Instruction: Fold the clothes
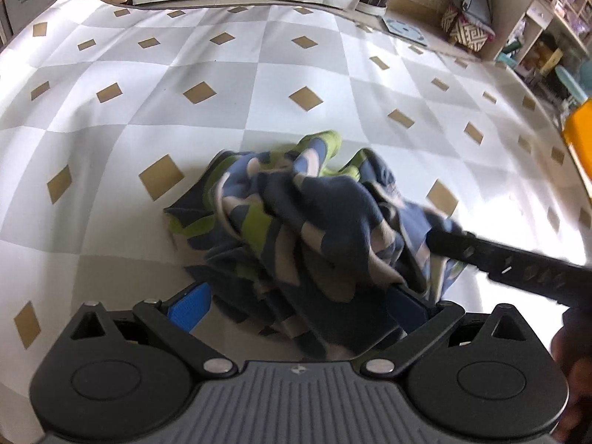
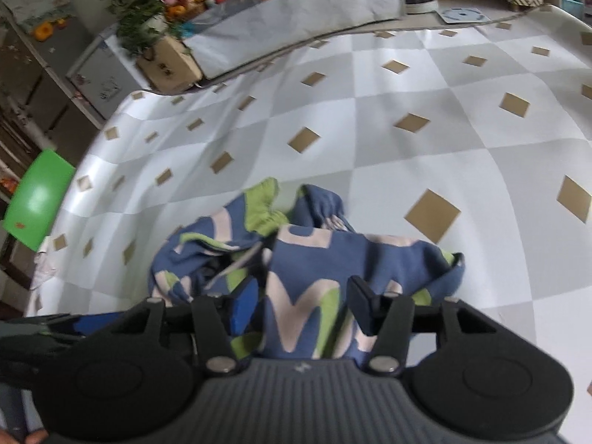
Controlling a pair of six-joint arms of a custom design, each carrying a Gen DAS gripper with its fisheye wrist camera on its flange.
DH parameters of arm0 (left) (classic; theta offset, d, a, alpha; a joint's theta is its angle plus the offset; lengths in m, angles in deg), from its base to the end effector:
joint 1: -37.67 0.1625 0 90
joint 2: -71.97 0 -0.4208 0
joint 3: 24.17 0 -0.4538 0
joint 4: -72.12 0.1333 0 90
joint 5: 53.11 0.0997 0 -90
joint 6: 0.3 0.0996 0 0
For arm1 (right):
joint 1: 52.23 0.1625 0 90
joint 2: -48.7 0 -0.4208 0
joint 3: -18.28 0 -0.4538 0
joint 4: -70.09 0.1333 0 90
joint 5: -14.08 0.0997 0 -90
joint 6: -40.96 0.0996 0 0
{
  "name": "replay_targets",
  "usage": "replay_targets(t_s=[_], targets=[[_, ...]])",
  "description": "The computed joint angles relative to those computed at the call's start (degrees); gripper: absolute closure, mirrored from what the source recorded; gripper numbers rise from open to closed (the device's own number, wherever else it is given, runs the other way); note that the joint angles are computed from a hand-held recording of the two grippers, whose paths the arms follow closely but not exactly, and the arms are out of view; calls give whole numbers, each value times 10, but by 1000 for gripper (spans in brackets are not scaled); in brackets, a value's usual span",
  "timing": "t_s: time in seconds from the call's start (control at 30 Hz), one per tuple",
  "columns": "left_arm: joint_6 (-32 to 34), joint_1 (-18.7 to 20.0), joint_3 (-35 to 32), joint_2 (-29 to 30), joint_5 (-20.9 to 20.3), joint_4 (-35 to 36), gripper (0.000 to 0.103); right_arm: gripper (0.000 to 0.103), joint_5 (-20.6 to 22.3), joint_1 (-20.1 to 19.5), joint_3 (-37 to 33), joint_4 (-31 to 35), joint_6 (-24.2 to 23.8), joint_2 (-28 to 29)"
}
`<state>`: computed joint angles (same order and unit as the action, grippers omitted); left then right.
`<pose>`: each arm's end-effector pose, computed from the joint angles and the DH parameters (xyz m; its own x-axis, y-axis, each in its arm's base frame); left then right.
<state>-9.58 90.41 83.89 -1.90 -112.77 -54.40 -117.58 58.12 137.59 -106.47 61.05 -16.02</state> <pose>-0.2143 -0.5850 0.2299 -0.7877 0.3713 -0.4916 0.4842 0.8665 -0.1215 0.2600 -0.5079 0.1628 -0.8741 0.3391 0.3477 0.0056 0.7229 -0.6910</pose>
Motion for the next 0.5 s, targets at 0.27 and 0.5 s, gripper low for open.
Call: replay_targets(t_s=[0.27, 0.5], targets=[[7, -2, -6, 3, -18, -16, 1, 49, 0, -5, -3, -9, 11, 6], [-34, 6, -14, 21, 0, 1, 2, 48, 12, -14, -11, 3, 37, 14]])
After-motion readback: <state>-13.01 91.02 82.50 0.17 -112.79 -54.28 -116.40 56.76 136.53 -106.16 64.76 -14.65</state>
